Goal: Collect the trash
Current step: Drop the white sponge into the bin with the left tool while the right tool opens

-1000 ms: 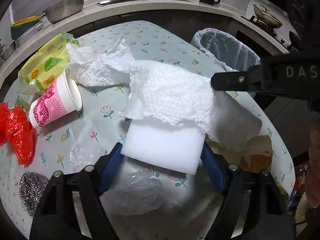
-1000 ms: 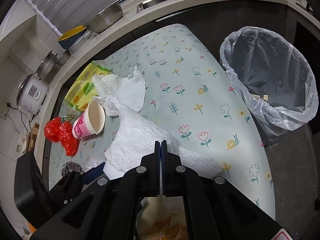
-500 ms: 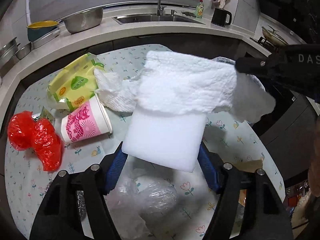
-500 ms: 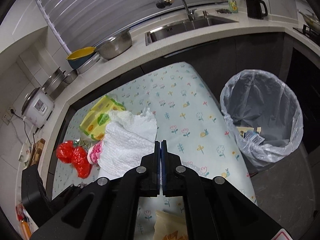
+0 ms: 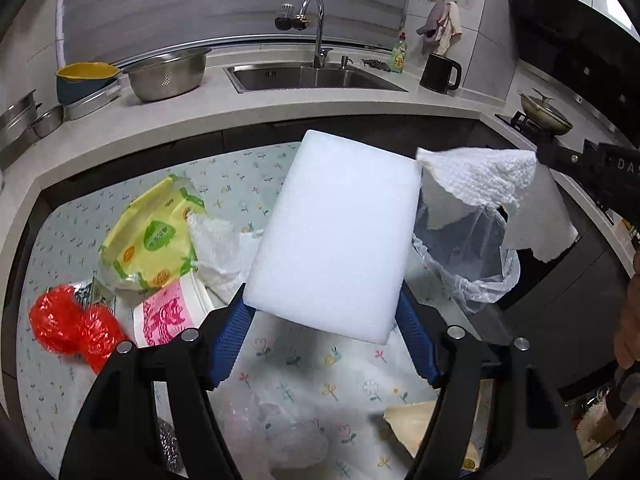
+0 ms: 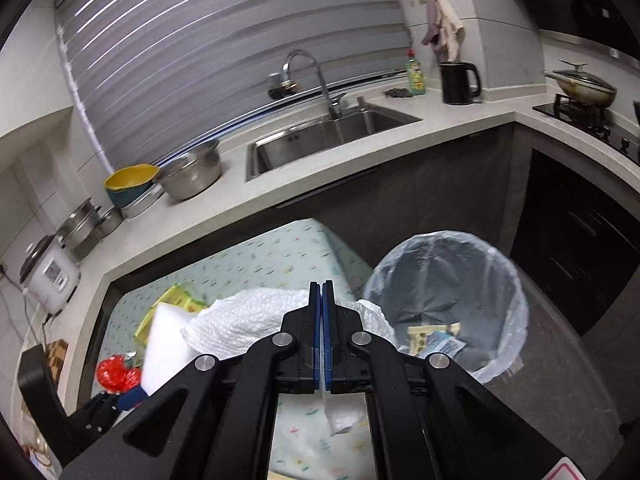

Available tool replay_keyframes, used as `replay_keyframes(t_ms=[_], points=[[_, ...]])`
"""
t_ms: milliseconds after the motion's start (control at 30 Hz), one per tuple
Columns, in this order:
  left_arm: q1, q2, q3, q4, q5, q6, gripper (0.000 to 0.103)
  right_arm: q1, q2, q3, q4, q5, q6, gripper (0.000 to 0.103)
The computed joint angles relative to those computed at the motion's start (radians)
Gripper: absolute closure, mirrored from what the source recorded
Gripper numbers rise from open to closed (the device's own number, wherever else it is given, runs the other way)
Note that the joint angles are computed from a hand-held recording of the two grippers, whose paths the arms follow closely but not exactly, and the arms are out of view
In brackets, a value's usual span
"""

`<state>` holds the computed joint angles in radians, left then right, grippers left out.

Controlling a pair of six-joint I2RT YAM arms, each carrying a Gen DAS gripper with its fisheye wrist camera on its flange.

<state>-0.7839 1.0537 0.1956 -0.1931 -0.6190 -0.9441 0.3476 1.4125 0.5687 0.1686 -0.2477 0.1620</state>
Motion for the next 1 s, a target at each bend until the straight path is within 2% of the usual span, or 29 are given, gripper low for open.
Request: replay_keyframes(t_ms=[167,267,367,500,667,833,867,900,1000], points=[[0.125,0.157,0.075,0.181,0.093,0.151,0.037,-0.111,0.095,0.07,-0.008,-0.03,-0.053,0.101],[0.172,0.313,0.162,0.297,0.174,0.223,0.037,-0.158,0.183,0.12,0.003,-0.036,-0.072,0.101],[0.183,0.482,0.289,0.368,0.226,0.287,0.036,-0.2,0.282,0.177,0.012,-0.07,-0.078,0.101],[0.182,0.67,0.461,0.398,0.28,0.355,0.036,-0.234,0.393,0.248,0.015,-0.07,-0.095,0.101],[0.202,0.879,0.666,0.383,0.369,0.418,0.034,-0.254,0.515,0.34,0.004,-0.075,-0.105,0.101],[0.234,1.009,0.801,0.352,0.447,0.457,0.031,-0.257,0.606,0.431,-0.024,-0.068,-0.093,0.101],[0.238,1.022,0.817,0.346,0.453,0.459,0.029,-0.258,0.617,0.444,-0.028,-0.069,-0.086,0.099],[0.241,1.024,0.824,0.337,0.446,0.459,0.021,-0.258,0.62,0.445,-0.018,-0.064,-0.075,0.098],[0.245,1.019,0.825,0.344,0.4,0.468,0.015,-0.257,0.613,0.446,0.003,-0.056,-0.05,0.078]])
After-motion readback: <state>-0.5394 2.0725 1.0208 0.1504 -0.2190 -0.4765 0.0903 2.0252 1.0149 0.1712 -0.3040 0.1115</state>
